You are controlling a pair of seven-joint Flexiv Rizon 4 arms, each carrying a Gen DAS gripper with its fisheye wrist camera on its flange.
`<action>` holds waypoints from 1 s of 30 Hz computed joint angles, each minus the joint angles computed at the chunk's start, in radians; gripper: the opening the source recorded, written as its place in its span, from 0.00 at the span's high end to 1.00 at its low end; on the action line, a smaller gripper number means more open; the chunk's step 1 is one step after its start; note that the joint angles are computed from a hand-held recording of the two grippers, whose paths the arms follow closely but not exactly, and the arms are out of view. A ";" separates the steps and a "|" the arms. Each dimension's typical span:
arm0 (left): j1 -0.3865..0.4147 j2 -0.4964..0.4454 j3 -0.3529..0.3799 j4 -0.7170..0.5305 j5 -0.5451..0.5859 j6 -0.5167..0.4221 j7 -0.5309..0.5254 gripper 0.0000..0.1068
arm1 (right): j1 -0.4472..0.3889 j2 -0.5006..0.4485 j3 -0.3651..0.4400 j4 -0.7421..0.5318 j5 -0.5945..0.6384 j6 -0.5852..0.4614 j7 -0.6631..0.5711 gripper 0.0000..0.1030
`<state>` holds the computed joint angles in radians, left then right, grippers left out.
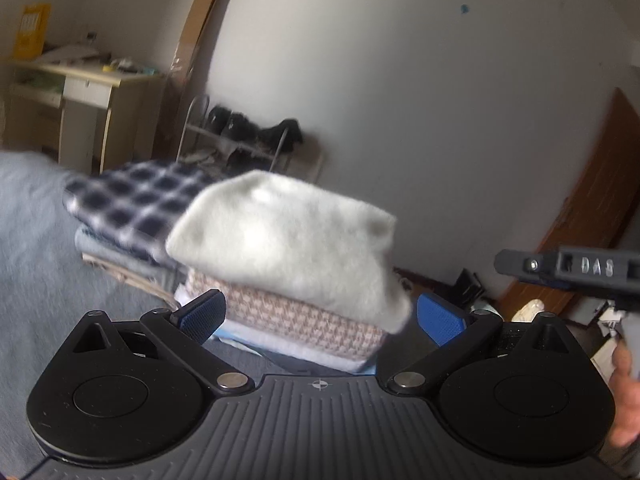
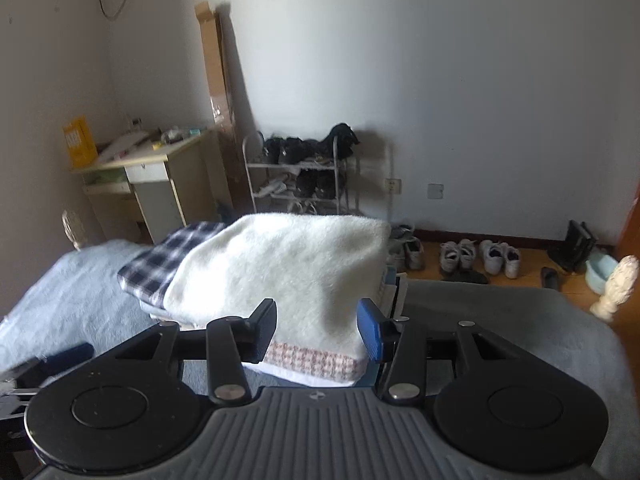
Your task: Fold clothes
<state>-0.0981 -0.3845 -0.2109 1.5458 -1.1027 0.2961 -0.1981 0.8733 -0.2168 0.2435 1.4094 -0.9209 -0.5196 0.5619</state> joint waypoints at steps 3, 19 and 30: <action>-0.024 0.039 -0.005 0.076 -0.065 0.057 0.057 0.04 | -0.038 0.096 0.041 0.201 -0.010 0.094 0.047 0.54; -0.173 0.261 0.076 0.349 0.085 0.529 -0.220 0.04 | -0.270 0.331 0.140 0.500 0.114 0.595 -0.256 0.29; -0.189 0.306 0.086 0.456 0.122 0.479 -0.186 0.04 | -0.212 0.288 0.182 0.444 0.249 0.391 -0.126 0.23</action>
<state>-0.2875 -0.0780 -0.1247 2.0017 -0.9812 0.7756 -0.3841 0.6615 0.0709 0.4256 1.8536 -0.6716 -0.1285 0.4355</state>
